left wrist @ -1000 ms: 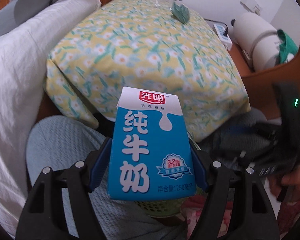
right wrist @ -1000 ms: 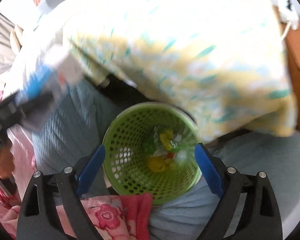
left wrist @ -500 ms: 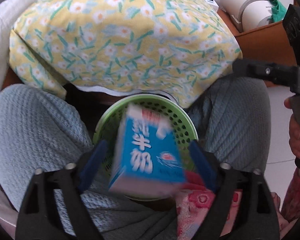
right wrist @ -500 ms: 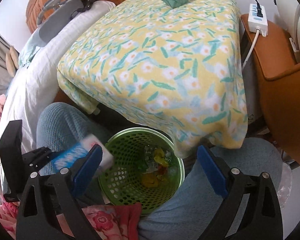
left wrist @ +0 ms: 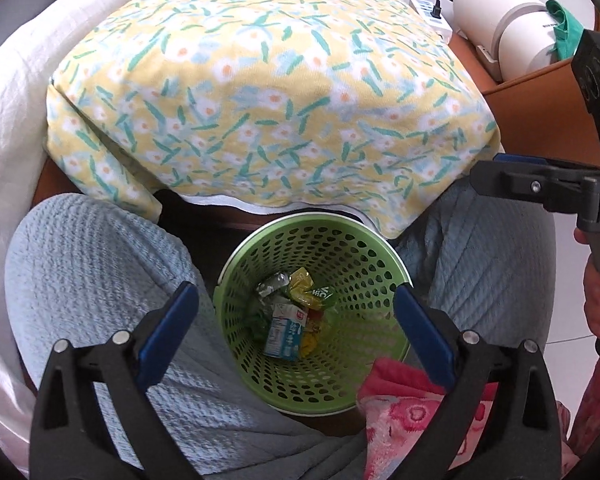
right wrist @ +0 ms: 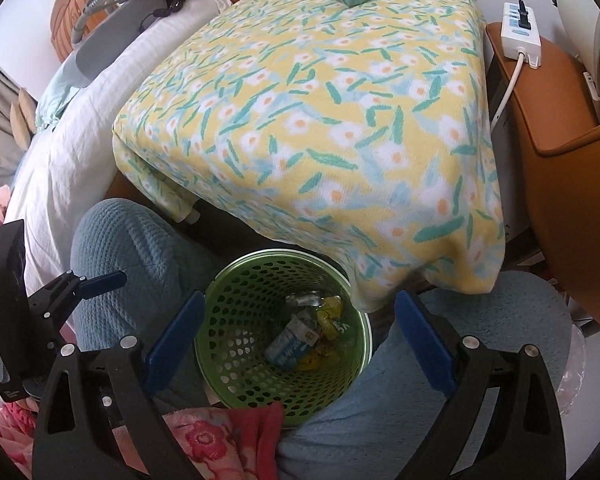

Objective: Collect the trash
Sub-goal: 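Release the milk carton into the basket with the left gripper, then move both grippers back up to the table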

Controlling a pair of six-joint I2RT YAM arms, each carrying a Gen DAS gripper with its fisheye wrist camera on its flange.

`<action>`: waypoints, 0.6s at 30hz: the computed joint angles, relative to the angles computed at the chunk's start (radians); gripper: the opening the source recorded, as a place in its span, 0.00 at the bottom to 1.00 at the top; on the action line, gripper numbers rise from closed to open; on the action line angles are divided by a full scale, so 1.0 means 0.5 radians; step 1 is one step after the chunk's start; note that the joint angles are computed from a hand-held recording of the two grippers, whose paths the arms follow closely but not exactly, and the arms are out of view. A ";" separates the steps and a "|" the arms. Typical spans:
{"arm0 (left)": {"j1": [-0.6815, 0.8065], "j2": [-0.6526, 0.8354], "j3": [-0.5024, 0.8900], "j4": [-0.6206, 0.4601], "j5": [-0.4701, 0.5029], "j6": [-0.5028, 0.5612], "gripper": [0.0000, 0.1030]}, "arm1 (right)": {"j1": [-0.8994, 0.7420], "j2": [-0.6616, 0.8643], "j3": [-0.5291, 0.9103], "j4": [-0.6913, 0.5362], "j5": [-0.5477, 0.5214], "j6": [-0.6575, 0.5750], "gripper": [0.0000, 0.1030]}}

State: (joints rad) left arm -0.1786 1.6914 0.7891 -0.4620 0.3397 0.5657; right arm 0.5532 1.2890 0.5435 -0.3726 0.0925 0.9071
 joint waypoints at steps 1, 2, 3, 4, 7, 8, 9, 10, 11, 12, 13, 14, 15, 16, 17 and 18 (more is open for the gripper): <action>0.003 -0.003 0.004 0.002 -0.003 -0.001 0.91 | 0.001 0.002 0.001 -0.002 0.001 0.002 0.92; 0.004 -0.006 0.011 0.006 -0.004 -0.008 0.91 | 0.001 0.004 0.004 -0.004 0.001 0.002 0.92; 0.004 -0.010 0.019 0.009 -0.004 -0.015 0.91 | 0.003 0.005 0.007 -0.004 0.002 0.003 0.92; 0.004 -0.018 0.032 0.018 -0.008 -0.027 0.91 | 0.001 0.008 0.010 -0.003 0.000 0.001 0.92; 0.004 -0.028 0.094 0.051 -0.009 -0.064 0.91 | -0.009 0.015 0.025 0.011 0.004 -0.005 0.92; 0.002 -0.028 0.130 0.062 -0.009 -0.082 0.91 | -0.021 0.020 0.040 0.012 0.008 -0.019 0.92; -0.001 -0.023 0.172 0.072 -0.009 -0.104 0.91 | -0.034 0.023 0.050 0.013 0.010 -0.035 0.92; -0.005 -0.018 0.204 0.078 -0.012 -0.122 0.91 | -0.061 0.032 0.079 0.010 0.016 -0.062 0.92; -0.013 -0.006 0.252 0.085 -0.014 -0.154 0.91 | -0.077 0.037 0.090 0.012 0.019 -0.078 0.92; -0.018 0.012 0.315 0.088 -0.011 -0.191 0.91 | -0.094 0.044 0.110 0.011 0.027 -0.095 0.93; -0.024 0.032 0.360 0.091 -0.008 -0.218 0.91 | -0.116 0.052 0.134 0.010 0.036 -0.120 0.92; -0.030 0.055 0.419 0.094 -0.004 -0.251 0.91 | -0.152 0.066 0.169 0.009 0.047 -0.158 0.92; -0.037 0.074 0.469 0.100 -0.003 -0.282 0.91 | -0.182 0.081 0.197 0.007 0.054 -0.186 0.92; -0.049 0.100 0.530 0.111 -0.003 -0.323 0.91 | -0.218 0.098 0.233 0.004 0.063 -0.222 0.93; -0.063 0.129 0.593 0.117 -0.007 -0.360 0.91 | -0.270 0.126 0.284 0.004 0.073 -0.281 0.93; -0.080 0.160 0.654 0.117 -0.012 -0.394 0.91 | -0.314 0.156 0.329 0.002 0.076 -0.325 0.93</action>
